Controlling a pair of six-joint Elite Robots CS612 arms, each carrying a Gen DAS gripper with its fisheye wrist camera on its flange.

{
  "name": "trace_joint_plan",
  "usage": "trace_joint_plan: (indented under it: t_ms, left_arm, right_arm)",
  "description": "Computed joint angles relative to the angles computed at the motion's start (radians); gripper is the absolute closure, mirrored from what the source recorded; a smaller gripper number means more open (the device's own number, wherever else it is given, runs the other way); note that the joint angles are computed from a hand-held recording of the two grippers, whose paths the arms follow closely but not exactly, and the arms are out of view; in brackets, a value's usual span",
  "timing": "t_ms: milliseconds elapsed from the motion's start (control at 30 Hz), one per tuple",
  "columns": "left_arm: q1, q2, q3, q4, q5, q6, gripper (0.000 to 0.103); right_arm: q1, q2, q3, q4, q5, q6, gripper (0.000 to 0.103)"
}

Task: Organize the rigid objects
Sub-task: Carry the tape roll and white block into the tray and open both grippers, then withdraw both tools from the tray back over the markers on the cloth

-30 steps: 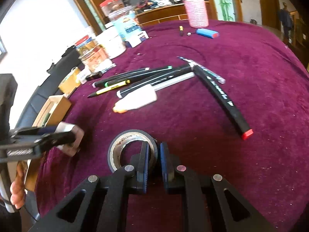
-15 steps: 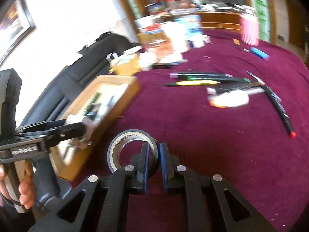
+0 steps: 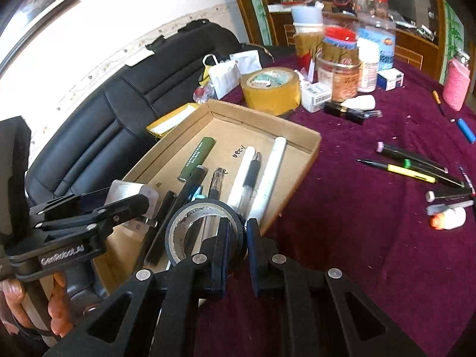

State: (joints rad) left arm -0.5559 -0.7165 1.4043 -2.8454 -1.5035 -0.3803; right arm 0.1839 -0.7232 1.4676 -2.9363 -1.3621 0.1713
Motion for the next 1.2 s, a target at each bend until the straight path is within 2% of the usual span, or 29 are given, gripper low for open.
trace_joint_plan:
  t_ms: [233,467,633,900,967,1067,1133,1167,1200]
  left_arm:
    - [0.027,0.029,-0.050,0.013,-0.048,-0.002,0.045]
    - [0.043,0.079,-0.145,0.105,-0.053,0.018,0.045]
    - [0.044,0.103,-0.194,0.169,-0.023,0.046,0.045]
    - [0.050,0.116,-0.216,0.196,-0.041,0.050,0.045]
    - [0.049,0.120,-0.224,0.222,-0.047,0.052,0.045]
    - [0.049,0.122,-0.220,0.221,-0.054,0.045,0.045]
    - [0.053,0.121,-0.216,0.210,-0.068,0.033,0.045]
    - [0.055,0.118,-0.210,0.195,-0.077,0.025,0.045]
    - [0.055,0.112,-0.197,0.167,-0.078,0.022,0.044]
  right_arm:
    - [0.008,0.056,-0.102,0.087,-0.037,0.025,0.090]
    - [0.003,0.094,-0.171,0.123,-0.052,0.055,0.090]
    - [0.000,0.113,-0.208,0.147,-0.065,0.063,0.090]
    - [-0.001,0.140,-0.255,0.180,-0.064,0.052,0.090]
    - [0.002,0.147,-0.266,0.187,-0.084,0.051,0.089]
    - [-0.001,0.151,-0.268,0.181,-0.063,0.053,0.089]
    - [-0.001,0.149,-0.262,0.173,-0.065,0.061,0.084]
    - [-0.003,0.147,-0.258,0.166,-0.051,0.055,0.076]
    - [-0.006,0.144,-0.251,0.156,-0.036,0.050,0.063]
